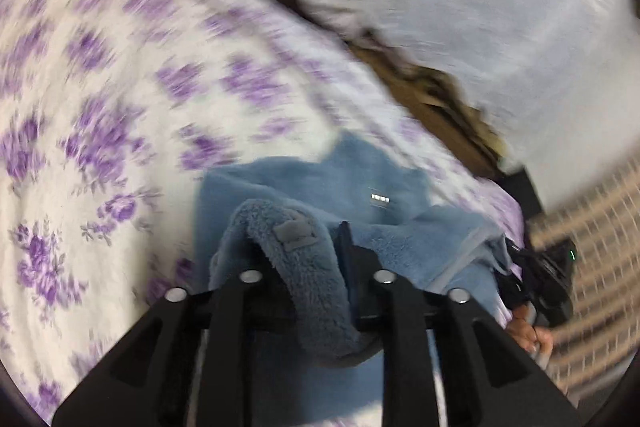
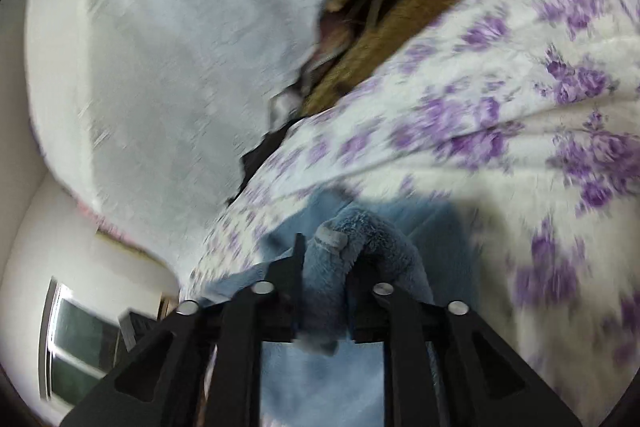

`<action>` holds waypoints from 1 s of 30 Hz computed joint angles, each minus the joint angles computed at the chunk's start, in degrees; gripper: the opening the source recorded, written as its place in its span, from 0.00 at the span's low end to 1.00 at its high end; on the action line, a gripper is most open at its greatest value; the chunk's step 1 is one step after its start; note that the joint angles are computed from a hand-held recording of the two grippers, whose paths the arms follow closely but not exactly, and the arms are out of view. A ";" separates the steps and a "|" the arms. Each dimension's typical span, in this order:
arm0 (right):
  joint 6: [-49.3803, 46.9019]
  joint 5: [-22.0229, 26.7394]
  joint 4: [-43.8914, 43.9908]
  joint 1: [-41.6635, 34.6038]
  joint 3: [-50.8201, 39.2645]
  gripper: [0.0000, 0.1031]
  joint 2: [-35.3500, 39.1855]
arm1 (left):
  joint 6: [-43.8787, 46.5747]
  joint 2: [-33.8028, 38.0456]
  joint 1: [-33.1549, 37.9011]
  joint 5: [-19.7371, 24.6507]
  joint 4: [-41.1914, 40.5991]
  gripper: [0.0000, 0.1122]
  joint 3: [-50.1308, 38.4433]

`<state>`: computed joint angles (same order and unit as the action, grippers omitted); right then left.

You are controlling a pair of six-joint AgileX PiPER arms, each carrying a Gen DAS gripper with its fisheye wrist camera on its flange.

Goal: Fold small clothes
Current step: 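Lift the hem with both tools and fold it over toward the collar, then lay the hem down onto the collar and open both tools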

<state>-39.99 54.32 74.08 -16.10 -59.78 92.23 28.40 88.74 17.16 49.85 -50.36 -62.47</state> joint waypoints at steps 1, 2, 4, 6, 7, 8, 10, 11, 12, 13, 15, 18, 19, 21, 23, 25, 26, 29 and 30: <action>-0.96 -0.59 1.32 -0.10 -0.13 0.40 1.90 | 2.53 1.85 1.06 0.26 -2.88 0.21 0.51; -3.10 -0.22 3.99 -0.94 0.66 0.41 4.24 | 6.73 4.21 2.95 1.66 -8.00 0.21 1.45; -6.43 4.65 8.66 -3.82 2.35 0.41 7.27 | 13.76 5.19 6.35 4.70 -15.77 0.22 4.17; -7.34 8.98 10.75 -6.85 3.03 0.42 6.95 | 16.37 4.13 9.25 8.76 -18.29 0.31 4.98; -9.30 9.66 12.48 -8.29 4.31 0.48 4.87 | 17.45 2.96 10.29 9.97 -19.16 0.38 5.44; -10.52 10.05 13.23 -9.12 5.23 0.50 2.98 | 19.39 0.64 11.74 10.93 -20.60 0.53 6.51; -11.82 11.78 13.77 -9.79 5.74 0.50 0.78 | 20.47 -5.08 12.83 8.37 -20.69 0.76 8.76; -11.79 12.07 12.97 -9.22 5.59 0.50 -0.62 | 19.98 -8.03 12.65 6.24 -19.29 0.79 9.48; -11.54 11.42 11.73 -8.19 5.34 0.48 -1.85 | 19.90 -8.94 12.60 6.34 -18.27 0.79 9.28; -11.20 10.05 9.86 -6.98 5.11 0.40 -3.41 | 20.03 -8.78 12.74 7.43 -17.57 0.79 8.92; -10.48 2.89 3.41 -1.22 4.58 0.23 -7.08 | 18.18 -7.43 11.40 7.85 -15.35 0.79 8.29; -5.11 -8.04 -8.54 8.17 2.86 0.15 -8.74 | 11.90 -5.08 4.54 1.79 -8.17 0.79 6.16; -2.65 -11.90 -12.32 11.61 2.06 0.15 -8.51 | 6.98 -4.82 0.37 -3.49 -3.33 0.79 4.93; 2.74 -16.98 -18.28 16.65 -0.65 0.15 -5.32 | 1.37 -3.38 -4.06 -8.43 2.10 0.79 2.90; 9.57 -19.88 -23.38 18.57 -4.38 0.15 -0.28 | -6.55 0.35 -7.21 -11.05 8.56 0.80 -1.01; 10.89 -22.62 -24.89 17.57 -4.60 0.08 2.50 | -16.68 4.05 -9.91 -14.69 18.17 0.81 -3.41; 8.12 -22.06 -22.44 15.68 -4.71 0.00 4.73 | -18.94 6.53 -10.01 -16.21 20.67 0.85 -3.44; 0.14 -17.80 -11.80 10.94 -2.46 0.00 4.79 | -20.39 5.61 -10.78 -18.67 23.08 0.86 -1.72; 0.04 -19.33 -11.41 11.30 -1.39 0.03 3.21 | -23.50 4.87 -11.49 -18.99 25.94 0.86 -1.52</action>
<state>-39.95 34.99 62.67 -4.80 -61.17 95.44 4.90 93.61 5.67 30.85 -24.43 -63.99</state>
